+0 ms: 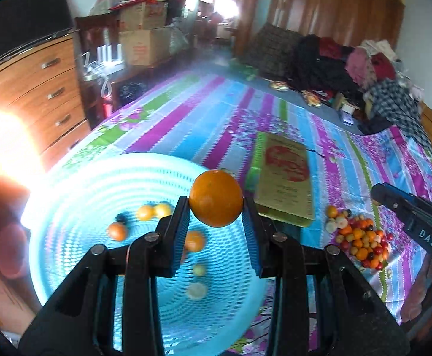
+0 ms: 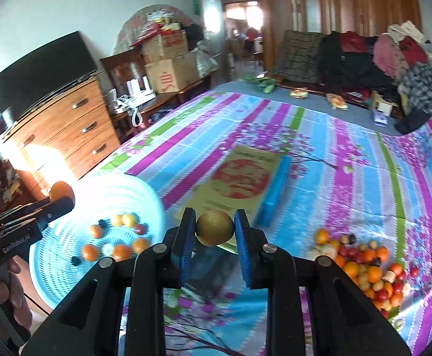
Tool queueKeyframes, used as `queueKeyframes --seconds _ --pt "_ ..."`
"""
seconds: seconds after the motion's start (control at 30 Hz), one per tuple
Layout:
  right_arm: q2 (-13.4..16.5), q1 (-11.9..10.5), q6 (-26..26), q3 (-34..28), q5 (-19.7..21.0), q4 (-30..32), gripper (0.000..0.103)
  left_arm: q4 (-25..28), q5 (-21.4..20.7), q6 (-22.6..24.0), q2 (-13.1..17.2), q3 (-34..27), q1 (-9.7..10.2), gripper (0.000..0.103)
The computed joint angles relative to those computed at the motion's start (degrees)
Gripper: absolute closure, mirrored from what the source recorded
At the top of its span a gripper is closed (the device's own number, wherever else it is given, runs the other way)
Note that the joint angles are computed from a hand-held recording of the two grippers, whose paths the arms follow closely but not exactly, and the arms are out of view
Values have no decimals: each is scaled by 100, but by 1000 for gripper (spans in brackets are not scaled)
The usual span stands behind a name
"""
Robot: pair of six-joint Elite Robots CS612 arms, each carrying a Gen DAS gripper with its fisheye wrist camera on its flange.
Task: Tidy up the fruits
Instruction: 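Carry the orange and brown fruit in both grippers over the blue colander, then open the left gripper to drop the orange while the right drops the brown fruit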
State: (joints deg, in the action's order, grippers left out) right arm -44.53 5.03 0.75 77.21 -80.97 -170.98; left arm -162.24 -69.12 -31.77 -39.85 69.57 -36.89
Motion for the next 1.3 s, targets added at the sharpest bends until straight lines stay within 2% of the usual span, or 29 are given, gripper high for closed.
queueKeyframes --seconds 0.27,0.53,0.73,0.9,1.07,1.3 --pt "240 270 -240 -641 316 676 74 302 131 -376 -229 323 163 67" --pt "582 462 -517 -1397 640 1860 74 759 -96 -698 -278 464 326 67" --pt "808 558 -804 -1883 558 2678 74 1070 -431 -965 -284 513 469 67" --pt "1000 592 -1029 -2256 542 3405 74 1306 -881 -1314 -279 524 625 67" --pt "1138 623 -1040 -2455 479 3749 74 1475 -995 -1399 -279 514 657 66" --pt "1251 642 -998 -2614 453 4001 74 1683 -1106 -1223 -181 361 662 66"
